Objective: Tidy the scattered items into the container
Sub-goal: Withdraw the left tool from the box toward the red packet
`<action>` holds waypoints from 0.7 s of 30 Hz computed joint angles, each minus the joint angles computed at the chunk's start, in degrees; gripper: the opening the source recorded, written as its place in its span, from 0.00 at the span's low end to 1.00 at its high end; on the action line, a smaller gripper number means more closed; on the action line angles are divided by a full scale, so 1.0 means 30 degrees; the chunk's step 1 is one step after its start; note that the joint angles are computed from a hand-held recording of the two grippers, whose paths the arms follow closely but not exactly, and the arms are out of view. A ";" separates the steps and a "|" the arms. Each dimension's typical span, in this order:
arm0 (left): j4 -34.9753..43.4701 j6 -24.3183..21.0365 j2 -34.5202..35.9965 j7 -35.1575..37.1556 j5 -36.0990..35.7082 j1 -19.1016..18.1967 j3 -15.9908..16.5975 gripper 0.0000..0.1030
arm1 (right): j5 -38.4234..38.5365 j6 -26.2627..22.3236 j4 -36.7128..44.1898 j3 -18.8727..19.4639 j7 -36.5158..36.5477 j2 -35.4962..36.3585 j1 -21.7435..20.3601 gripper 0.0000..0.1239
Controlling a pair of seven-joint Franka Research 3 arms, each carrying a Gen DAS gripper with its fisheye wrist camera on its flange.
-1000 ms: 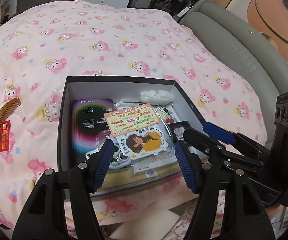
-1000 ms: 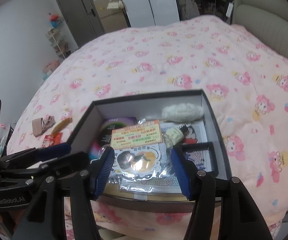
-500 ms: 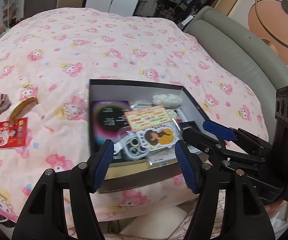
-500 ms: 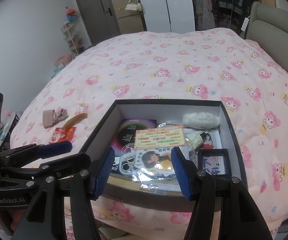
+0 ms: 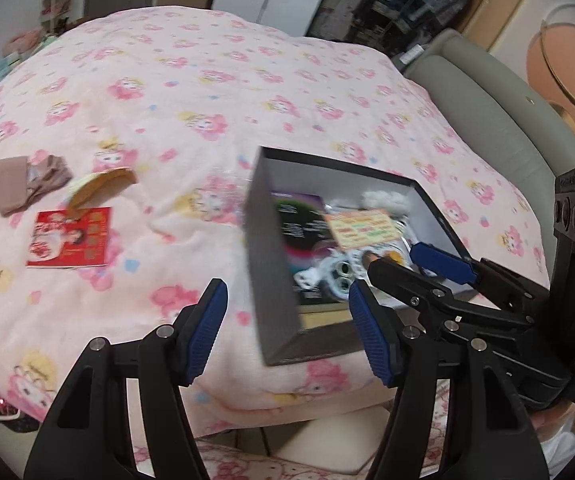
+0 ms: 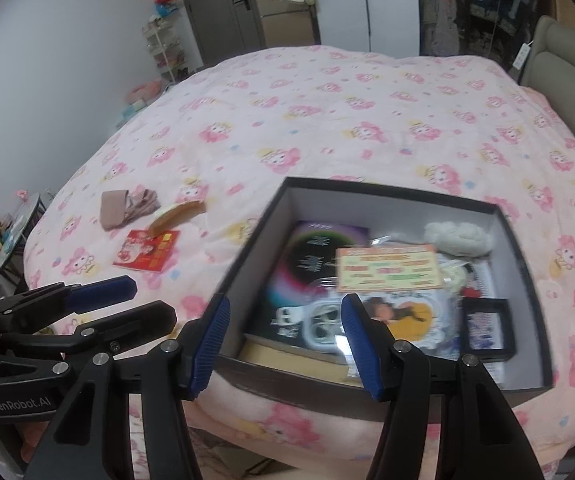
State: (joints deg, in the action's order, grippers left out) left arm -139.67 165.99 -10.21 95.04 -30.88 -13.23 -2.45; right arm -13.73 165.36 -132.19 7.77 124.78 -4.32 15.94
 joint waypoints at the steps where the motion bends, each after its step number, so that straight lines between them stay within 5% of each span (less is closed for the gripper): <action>1: -0.0221 0.0117 -0.0191 -0.0172 0.0100 0.0188 0.0056 0.62 | -0.0300 -0.0029 0.0389 0.0123 0.0184 0.0317 0.0029 0.44; 10: -0.2553 0.0999 -0.1421 -0.5372 0.4632 0.2589 0.0077 0.62 | -0.0206 -0.1040 0.3953 -0.0378 -0.0613 0.3521 0.2197 0.44; 21: -0.3533 0.1357 -0.0895 -0.3462 0.2077 0.1129 0.3039 0.62 | 0.1086 -0.3114 0.7247 -0.1316 -0.2054 0.6635 0.4350 0.44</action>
